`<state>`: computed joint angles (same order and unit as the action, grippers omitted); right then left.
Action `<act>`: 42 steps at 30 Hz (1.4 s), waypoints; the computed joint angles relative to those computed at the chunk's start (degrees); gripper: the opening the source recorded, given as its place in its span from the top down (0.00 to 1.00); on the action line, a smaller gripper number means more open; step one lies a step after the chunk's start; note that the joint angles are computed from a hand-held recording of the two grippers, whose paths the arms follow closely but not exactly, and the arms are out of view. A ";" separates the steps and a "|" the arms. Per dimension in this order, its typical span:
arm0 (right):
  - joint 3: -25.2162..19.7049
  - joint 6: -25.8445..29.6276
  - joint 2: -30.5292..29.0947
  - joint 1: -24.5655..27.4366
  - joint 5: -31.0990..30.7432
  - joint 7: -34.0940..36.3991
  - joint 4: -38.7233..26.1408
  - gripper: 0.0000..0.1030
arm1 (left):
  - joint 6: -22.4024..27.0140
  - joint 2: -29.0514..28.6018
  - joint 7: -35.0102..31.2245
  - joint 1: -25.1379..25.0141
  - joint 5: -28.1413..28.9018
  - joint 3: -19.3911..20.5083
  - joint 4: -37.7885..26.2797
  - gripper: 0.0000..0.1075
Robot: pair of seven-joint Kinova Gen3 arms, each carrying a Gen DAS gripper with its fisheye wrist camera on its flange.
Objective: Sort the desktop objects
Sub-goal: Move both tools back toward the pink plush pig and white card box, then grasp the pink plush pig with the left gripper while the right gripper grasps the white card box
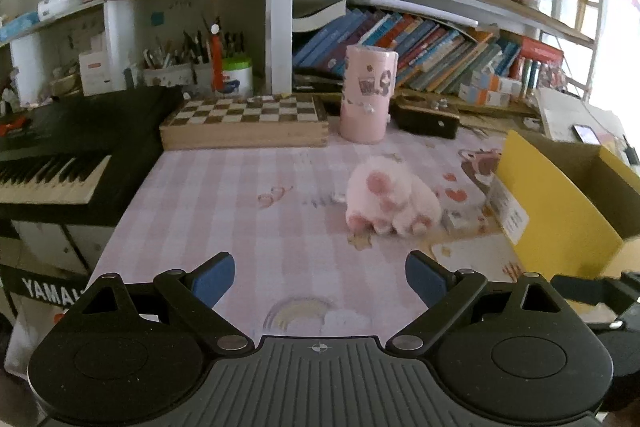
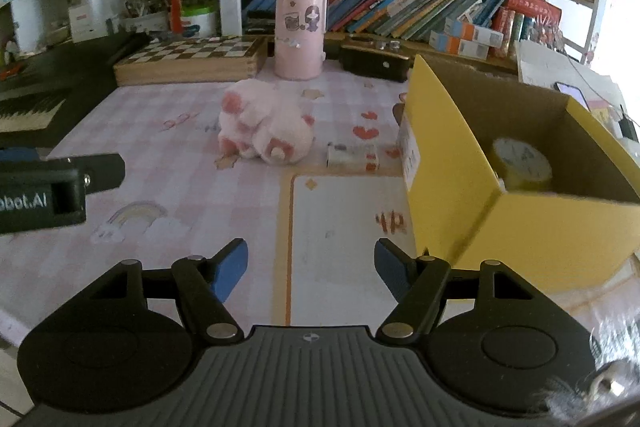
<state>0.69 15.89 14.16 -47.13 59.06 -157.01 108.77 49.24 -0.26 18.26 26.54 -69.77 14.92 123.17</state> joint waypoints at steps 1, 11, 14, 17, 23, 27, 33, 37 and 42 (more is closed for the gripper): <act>0.65 0.88 1.12 -0.80 0.95 -1.26 -1.18 0.35 | -0.81 0.51 -0.38 -0.61 -0.21 -0.57 -0.58 0.12; 2.49 1.90 10.10 -0.42 -1.95 1.24 -11.46 0.35 | -9.20 6.95 -6.56 -4.47 1.02 -6.33 -7.78 0.12; 2.78 3.12 12.46 0.25 -6.34 5.00 -14.85 0.35 | -12.65 8.98 -9.36 -5.35 3.04 -8.25 -10.08 0.12; 4.61 3.79 14.41 -0.69 -9.20 6.79 -17.17 0.35 | -16.04 11.03 -12.86 -5.96 6.22 -10.28 -12.31 0.12; 7.77 3.49 17.58 -1.85 -14.21 10.42 -20.50 0.36 | -22.24 14.85 -20.26 -7.46 14.19 -13.41 -15.98 0.12; 7.68 4.01 19.31 -1.16 -18.29 14.90 -22.88 0.36 | -23.92 17.14 -25.24 -8.76 20.69 -14.39 -18.34 0.12; 7.42 4.59 21.33 -0.03 -24.29 20.90 -25.86 0.35 | -30.10 18.40 -26.74 -8.71 26.21 -18.41 -18.41 0.12; 7.65 3.51 22.00 0.62 -28.16 23.74 -26.70 0.35 | -32.01 19.03 -27.94 -6.81 28.77 -21.90 -18.58 0.14; 7.49 2.75 22.72 1.57 -32.48 26.84 -27.85 0.35 | -34.43 19.83 -26.96 -0.09 28.29 -30.08 -18.60 0.34</act>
<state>8.18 18.64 36.89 -45.56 26.57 -130.17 80.92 14.81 19.57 -8.70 26.45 -41.47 -15.16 104.57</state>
